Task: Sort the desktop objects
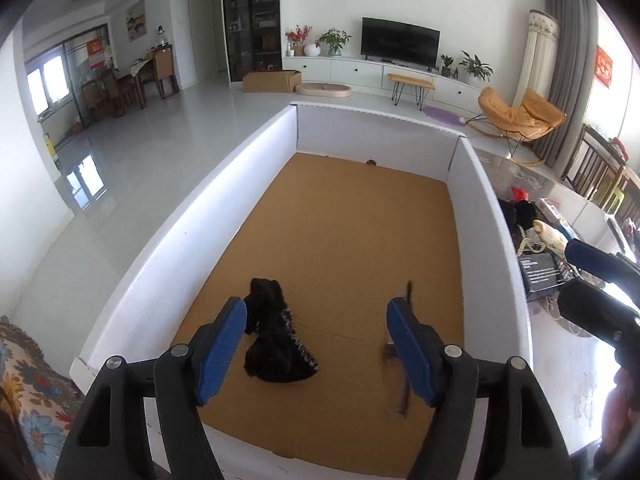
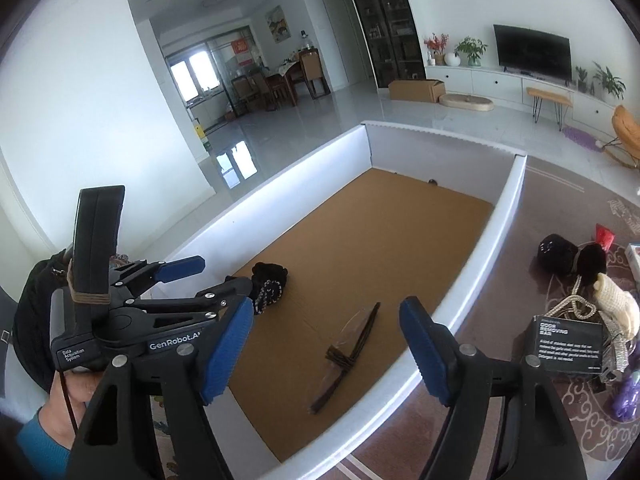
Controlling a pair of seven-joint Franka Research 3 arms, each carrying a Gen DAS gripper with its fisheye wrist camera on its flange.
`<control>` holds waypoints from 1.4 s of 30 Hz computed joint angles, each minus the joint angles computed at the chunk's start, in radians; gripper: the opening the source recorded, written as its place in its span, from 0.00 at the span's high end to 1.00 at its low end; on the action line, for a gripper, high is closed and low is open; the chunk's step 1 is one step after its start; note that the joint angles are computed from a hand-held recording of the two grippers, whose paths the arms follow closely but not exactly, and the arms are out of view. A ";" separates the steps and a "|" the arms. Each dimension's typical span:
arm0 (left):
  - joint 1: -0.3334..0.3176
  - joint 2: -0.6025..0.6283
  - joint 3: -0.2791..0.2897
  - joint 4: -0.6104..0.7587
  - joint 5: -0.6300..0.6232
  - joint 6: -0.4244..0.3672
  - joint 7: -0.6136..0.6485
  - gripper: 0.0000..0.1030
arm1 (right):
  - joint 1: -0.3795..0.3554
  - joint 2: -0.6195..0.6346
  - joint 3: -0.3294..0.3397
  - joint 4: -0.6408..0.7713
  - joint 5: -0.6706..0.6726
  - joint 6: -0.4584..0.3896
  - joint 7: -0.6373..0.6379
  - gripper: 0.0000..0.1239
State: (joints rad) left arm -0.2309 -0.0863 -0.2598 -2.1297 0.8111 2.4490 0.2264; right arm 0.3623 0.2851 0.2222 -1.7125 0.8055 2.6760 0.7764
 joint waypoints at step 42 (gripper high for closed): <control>-0.424 0.905 0.172 1.033 -0.224 -0.105 0.396 0.00 | -0.163 0.070 -0.292 -0.217 -0.682 0.229 0.657 0.17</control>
